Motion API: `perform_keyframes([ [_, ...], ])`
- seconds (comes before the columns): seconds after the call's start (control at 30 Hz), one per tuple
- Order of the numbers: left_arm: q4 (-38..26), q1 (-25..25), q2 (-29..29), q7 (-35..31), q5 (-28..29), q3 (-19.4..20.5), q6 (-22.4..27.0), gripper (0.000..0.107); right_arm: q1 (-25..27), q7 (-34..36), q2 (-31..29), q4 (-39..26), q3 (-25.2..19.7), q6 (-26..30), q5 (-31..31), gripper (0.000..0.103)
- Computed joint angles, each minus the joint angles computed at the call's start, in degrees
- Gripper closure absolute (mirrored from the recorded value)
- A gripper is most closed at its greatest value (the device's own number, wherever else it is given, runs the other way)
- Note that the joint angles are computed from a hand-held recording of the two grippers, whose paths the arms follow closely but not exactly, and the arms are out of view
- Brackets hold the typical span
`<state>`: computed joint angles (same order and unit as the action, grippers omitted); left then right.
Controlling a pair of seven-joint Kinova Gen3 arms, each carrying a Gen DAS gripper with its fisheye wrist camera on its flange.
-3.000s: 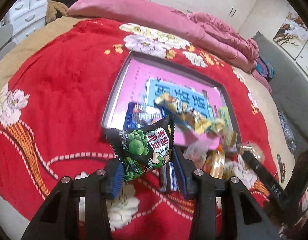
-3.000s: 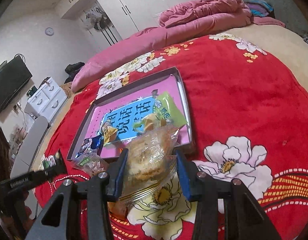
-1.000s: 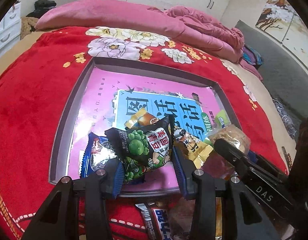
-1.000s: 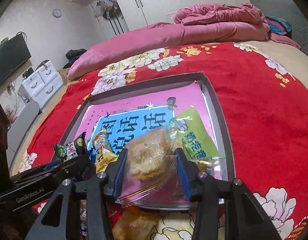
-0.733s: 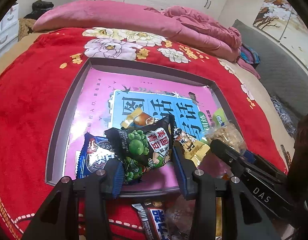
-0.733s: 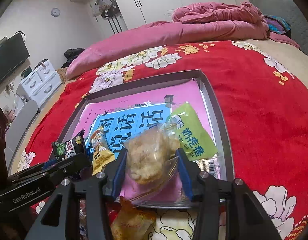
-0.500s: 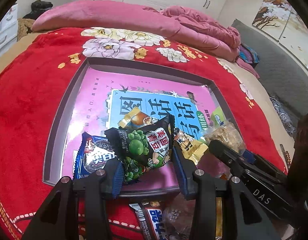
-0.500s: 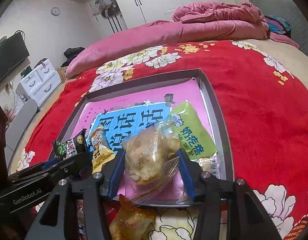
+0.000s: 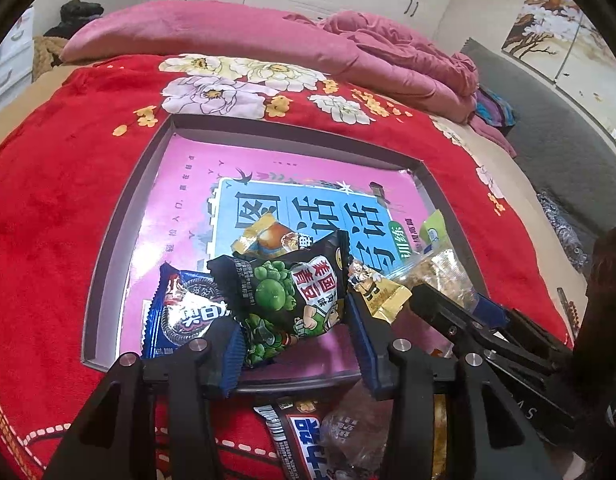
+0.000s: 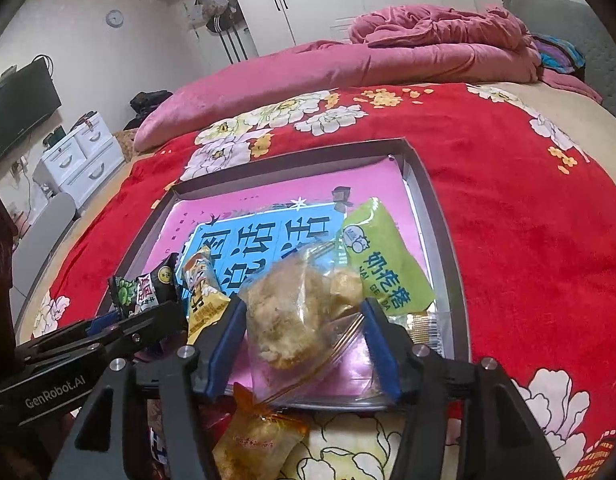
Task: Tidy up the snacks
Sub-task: 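Lower both packs into the tray and open both tools to release them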
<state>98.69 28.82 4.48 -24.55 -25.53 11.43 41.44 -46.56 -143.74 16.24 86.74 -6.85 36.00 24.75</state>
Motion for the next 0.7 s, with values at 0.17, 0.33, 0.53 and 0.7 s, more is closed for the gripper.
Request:
perform_keyframes([
  [0.17,0.41,-0.45,-0.39,-0.55,0.94,0.0,-0.84,0.057,-0.25,-0.65,-0.27,0.34,0.21,-0.49,0.57,0.043],
  [0.33,0.81,-0.77,-0.72,-0.71,1.38,0.13,-1.43,0.057,0.09,-0.85,-0.88,1.33,0.02,-2.07,0.69,0.042],
  [0.53,1.24,-1.11,-1.09,-0.66,1.93,0.17,-2.25,0.055,0.94,-0.11,-1.0,1.64,-0.45,-2.66,-0.58,0.042],
  [0.7,2.16,-1.36,-2.2,1.39,0.29,0.48,-3.08,0.05,-0.11,0.32,-1.0,1.33,0.0,-2.23,0.42,0.042],
])
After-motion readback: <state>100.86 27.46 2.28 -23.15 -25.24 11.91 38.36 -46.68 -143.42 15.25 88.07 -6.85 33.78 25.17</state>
